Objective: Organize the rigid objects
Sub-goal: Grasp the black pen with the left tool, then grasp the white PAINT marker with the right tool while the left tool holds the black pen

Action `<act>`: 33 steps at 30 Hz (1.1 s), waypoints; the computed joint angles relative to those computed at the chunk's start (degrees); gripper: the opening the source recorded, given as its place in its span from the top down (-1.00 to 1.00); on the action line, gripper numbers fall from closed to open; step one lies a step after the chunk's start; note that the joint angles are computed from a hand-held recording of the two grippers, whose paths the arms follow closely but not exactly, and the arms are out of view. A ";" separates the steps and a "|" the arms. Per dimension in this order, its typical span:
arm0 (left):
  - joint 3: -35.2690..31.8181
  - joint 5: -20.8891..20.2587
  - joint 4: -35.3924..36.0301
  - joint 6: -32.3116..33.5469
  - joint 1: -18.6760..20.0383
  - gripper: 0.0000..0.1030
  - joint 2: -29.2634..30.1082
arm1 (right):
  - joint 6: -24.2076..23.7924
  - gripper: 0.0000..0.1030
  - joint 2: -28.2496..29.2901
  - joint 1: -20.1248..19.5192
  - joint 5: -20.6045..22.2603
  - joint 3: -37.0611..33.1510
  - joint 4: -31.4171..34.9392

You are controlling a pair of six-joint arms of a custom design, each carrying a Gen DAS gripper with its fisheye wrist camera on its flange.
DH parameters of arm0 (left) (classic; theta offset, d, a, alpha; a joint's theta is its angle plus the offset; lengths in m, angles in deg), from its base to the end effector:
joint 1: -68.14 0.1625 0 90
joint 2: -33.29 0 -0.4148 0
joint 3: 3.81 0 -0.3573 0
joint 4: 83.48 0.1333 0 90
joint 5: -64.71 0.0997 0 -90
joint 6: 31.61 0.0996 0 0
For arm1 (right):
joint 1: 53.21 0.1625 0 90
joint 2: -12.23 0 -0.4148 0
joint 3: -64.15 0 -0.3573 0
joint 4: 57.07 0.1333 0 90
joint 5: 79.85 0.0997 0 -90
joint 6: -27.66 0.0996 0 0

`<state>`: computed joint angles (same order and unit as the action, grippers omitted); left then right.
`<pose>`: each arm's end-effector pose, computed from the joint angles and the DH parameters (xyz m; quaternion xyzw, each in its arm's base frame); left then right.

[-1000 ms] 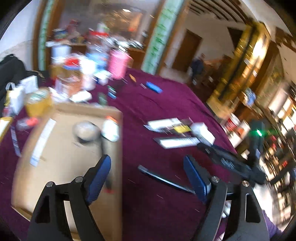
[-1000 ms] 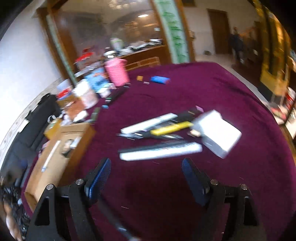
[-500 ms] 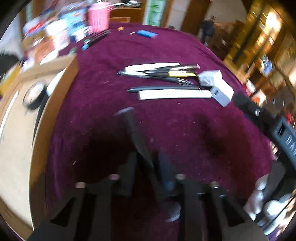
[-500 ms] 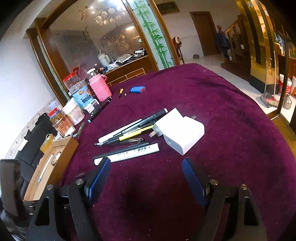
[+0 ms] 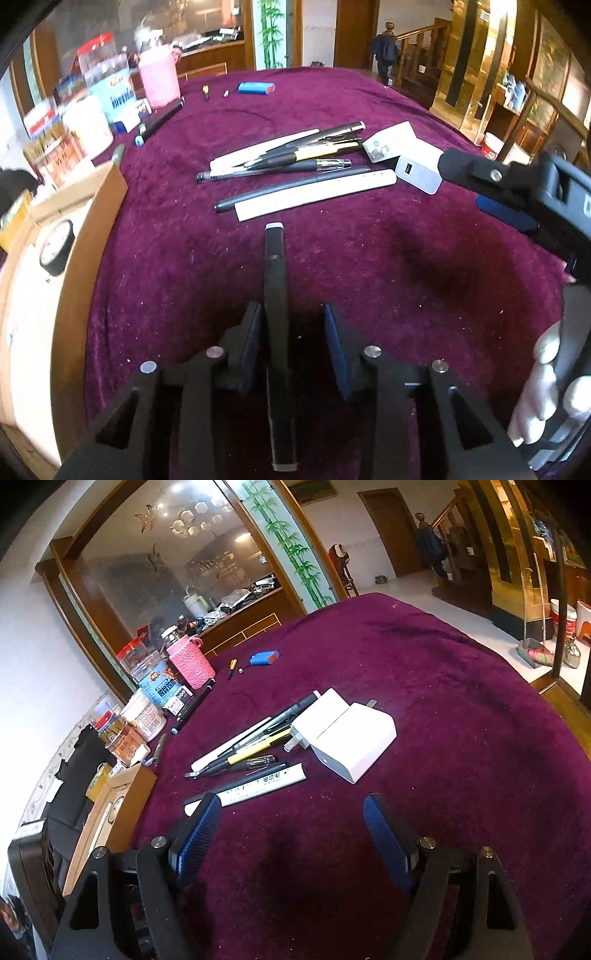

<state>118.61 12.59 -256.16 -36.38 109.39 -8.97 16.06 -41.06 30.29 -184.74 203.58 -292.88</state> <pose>-0.2260 -0.4568 0.0153 0.3475 0.8795 -0.1647 0.2804 0.0611 -0.4150 0.1760 -0.0261 -0.8622 0.4695 0.1886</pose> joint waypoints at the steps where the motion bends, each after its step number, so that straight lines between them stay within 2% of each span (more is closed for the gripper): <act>1: 0.33 -0.15 -0.14 0.18 -0.07 0.62 -0.30 | 0.12 -0.61 0.07 0.02 -0.32 -0.13 0.17; 2: 0.35 -0.24 0.02 0.30 -0.06 0.73 -0.51 | 0.19 -0.61 0.05 0.02 -0.49 -0.16 0.29; 9: 4.38 -3.13 -2.44 -1.20 -0.36 0.73 -6.01 | 0.14 -0.61 0.15 0.02 -1.32 -0.22 0.23; 14: 7.14 -5.34 -3.29 -2.07 -0.54 0.72 -10.85 | 1.34 -0.61 -2.50 -1.28 1.20 1.42 -0.24; 17: 7.88 -7.14 -3.99 -1.98 -0.07 0.72 -12.45 | 1.94 -0.61 -7.19 -1.84 0.95 0.99 5.23; 20: 8.27 -8.19 -4.82 -1.26 0.30 0.72 -13.12 | 3.26 -0.61 -11.84 -2.26 -0.72 -1.60 15.62; 21: 8.43 -8.26 -4.94 -1.17 0.33 0.72 -13.33 | 4.02 -0.61 -13.01 -2.46 0.07 -2.02 18.97; 23: 8.31 -8.91 -4.99 -0.96 1.04 0.72 -13.95 | 4.38 -0.61 -14.84 -3.16 5.78 -2.09 25.54; 25: 8.29 -9.16 -5.12 -0.79 1.56 0.72 -14.51 | 3.64 -0.61 -14.11 -2.41 8.19 -3.04 30.15; 28: 8.54 -9.39 -5.23 -0.62 2.41 0.72 -15.91 | 6.81 -0.61 -10.95 -2.21 11.78 -6.29 37.18; 30: 9.09 -9.23 -5.50 -0.41 2.80 0.72 -17.11 | 10.13 -0.61 -7.86 -1.31 9.89 -10.01 39.81; 33: 9.63 -9.08 -5.74 -0.17 3.70 0.72 -18.72 | 12.32 -0.52 -3.40 1.49 1.38 -15.16 39.67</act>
